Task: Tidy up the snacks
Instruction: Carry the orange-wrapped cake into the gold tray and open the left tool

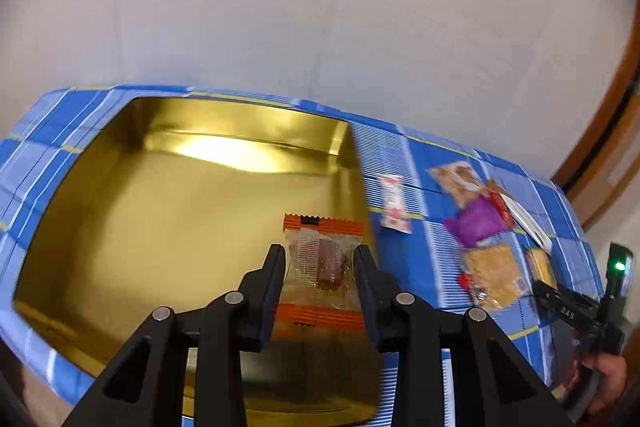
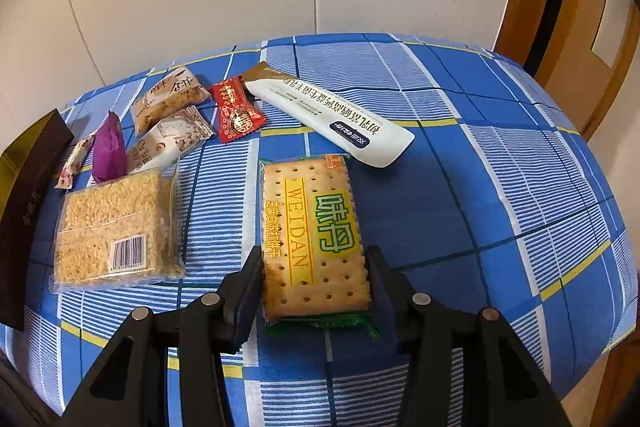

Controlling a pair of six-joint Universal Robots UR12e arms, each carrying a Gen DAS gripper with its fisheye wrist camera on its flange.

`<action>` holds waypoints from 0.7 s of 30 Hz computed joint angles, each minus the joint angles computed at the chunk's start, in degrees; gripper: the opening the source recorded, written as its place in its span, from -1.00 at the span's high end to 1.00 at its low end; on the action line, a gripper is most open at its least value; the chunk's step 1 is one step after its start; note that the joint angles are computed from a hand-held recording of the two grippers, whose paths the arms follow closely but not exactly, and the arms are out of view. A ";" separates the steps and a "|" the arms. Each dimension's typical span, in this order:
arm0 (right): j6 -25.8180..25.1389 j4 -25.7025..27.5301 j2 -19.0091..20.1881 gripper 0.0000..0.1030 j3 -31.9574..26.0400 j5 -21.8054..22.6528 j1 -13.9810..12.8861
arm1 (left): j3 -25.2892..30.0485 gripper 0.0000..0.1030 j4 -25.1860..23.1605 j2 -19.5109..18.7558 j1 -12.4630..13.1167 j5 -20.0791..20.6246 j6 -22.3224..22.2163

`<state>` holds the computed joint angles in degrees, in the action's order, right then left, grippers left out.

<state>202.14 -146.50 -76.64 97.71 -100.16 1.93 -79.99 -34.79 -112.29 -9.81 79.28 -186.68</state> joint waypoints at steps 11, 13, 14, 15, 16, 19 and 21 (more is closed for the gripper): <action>0.61 -0.57 0.07 0.02 0.17 -0.72 0.26 | -1.46 0.31 4.39 -0.28 3.58 4.76 -1.76; 1.10 -1.01 -0.03 0.03 0.39 -0.30 0.11 | -1.33 0.31 3.76 -0.42 4.12 5.49 -2.02; 1.64 -1.61 -0.14 0.03 0.67 0.11 -0.04 | -0.83 0.30 2.51 -0.56 4.49 4.72 -2.68; 1.99 -1.84 -0.19 0.03 0.80 0.42 -0.15 | -0.17 0.30 1.24 -0.81 4.95 3.43 -3.90; 2.04 -1.77 -0.17 0.03 0.75 0.51 -0.20 | 0.50 0.30 0.23 -1.07 5.20 2.55 -5.17; 2.48 -1.65 -0.09 0.02 0.64 0.25 -0.11 | 3.44 0.30 -3.03 -2.45 5.99 1.26 -7.62; 3.31 -1.74 -0.12 0.03 0.66 0.50 -0.19 | 5.52 0.30 -3.74 -3.73 5.37 4.39 -6.63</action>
